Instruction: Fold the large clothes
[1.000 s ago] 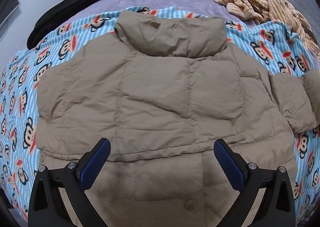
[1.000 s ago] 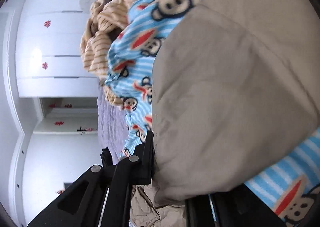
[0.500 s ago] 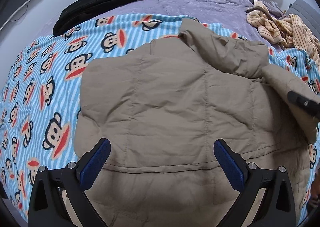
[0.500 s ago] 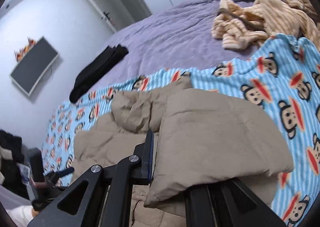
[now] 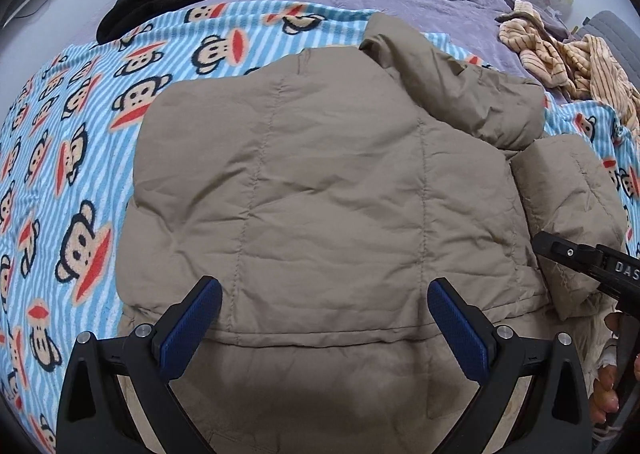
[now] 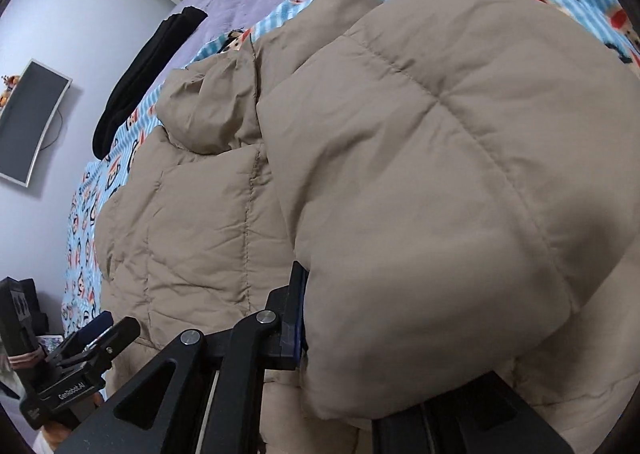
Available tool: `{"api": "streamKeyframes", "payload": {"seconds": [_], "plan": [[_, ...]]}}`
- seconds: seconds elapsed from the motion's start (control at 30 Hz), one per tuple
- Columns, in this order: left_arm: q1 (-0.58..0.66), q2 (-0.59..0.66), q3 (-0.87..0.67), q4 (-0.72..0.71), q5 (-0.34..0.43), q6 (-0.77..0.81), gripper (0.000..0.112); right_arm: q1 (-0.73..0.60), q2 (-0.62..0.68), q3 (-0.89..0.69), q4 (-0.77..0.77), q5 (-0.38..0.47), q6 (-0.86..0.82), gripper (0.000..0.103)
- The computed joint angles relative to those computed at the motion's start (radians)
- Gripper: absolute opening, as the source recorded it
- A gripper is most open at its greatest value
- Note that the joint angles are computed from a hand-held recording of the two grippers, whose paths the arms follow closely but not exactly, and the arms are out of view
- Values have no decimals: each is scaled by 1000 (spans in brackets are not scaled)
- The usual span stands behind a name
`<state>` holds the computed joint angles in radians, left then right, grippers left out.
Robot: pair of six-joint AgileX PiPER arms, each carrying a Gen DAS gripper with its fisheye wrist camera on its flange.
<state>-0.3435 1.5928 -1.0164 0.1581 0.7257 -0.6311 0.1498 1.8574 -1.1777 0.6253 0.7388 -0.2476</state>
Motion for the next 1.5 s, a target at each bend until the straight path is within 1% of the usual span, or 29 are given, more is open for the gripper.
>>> {"api": "streamKeyframes", "payload": {"seconds": [0.03,0.07,0.1,0.13,0.17,0.3,0.43,0.47,0.5,0.53,0.57,0.6,0.7,0.83,0.9,0.97,1.03,1.07,1.1,1.13,1.17,1.23,1.3,1.43,1.47,1.5], "plan": [[2,4,-13,-4,0,12,103,-7,-5,-10,-1,26,7,26],[8,6,-23,-9,0,24,103,-20,-20,-9,15,47,-1,45],[16,10,-33,-14,0,35,103,-38,-40,-1,43,61,-19,55],[24,14,-42,-17,0,43,103,-51,-58,3,65,68,-24,72],[35,19,-48,-18,-1,48,103,-82,-98,36,109,68,-54,75],[79,21,-47,-41,-14,79,103,-219,-189,119,213,74,-72,75],[113,3,-31,-111,-39,165,103,-339,-172,144,323,72,-68,75],[122,-4,-26,-142,-47,199,103,-364,-162,152,366,68,-73,69],[137,-11,-19,-194,-57,252,103,-373,-154,150,391,65,-75,61],[156,-18,-12,-266,-67,319,103,-367,-148,139,385,55,-62,38],[177,-22,-6,-348,-73,391,103,-355,-145,125,368,46,-52,22],[197,-24,-2,-428,-73,462,103,-329,-144,107,353,35,-55,19],[272,-16,14,-656,-60,649,103,-218,-142,30,289,27,-80,18],[380,6,45,-953,-3,892,103,-3,-125,-78,126,21,-96,18],[431,22,60,-1082,49,1000,103,86,-114,-93,59,21,-94,18],[467,38,69,-1174,96,1077,103,160,-82,-110,2,34,-81,19],[495,51,78,-1256,140,1145,103,208,-48,-127,-76,58,-31,21],[505,59,77,-1287,161,1168,103,225,-36,-130,-100,69,-14,34],[511,68,74,-1312,183,1185,103,234,-33,-126,-106,81,-11,44],[514,76,69,-1331,202,1200,103,236,-43,-110,-104,78,-15,65],[513,83,63,-1342,214,1209,103,236,-65,-87,-99,67,-24,73],[498,100,40,-1344,229,1214,103,225,-97,-63,-109,75,-29,74],[474,121,15,-1328,224,1203,103,190,-145,-22,-110,88,-35,73],[383,180,-67,-1195,153,1084,103,64,-234,69,-119,131,-48,74],[356,191,-89,-1160,136,1050,97,12,-259,104,-113,148,-61,73],[332,204,-108,-1135,122,1027,90,-32,-277,131,-108,162,-73,73]]}}
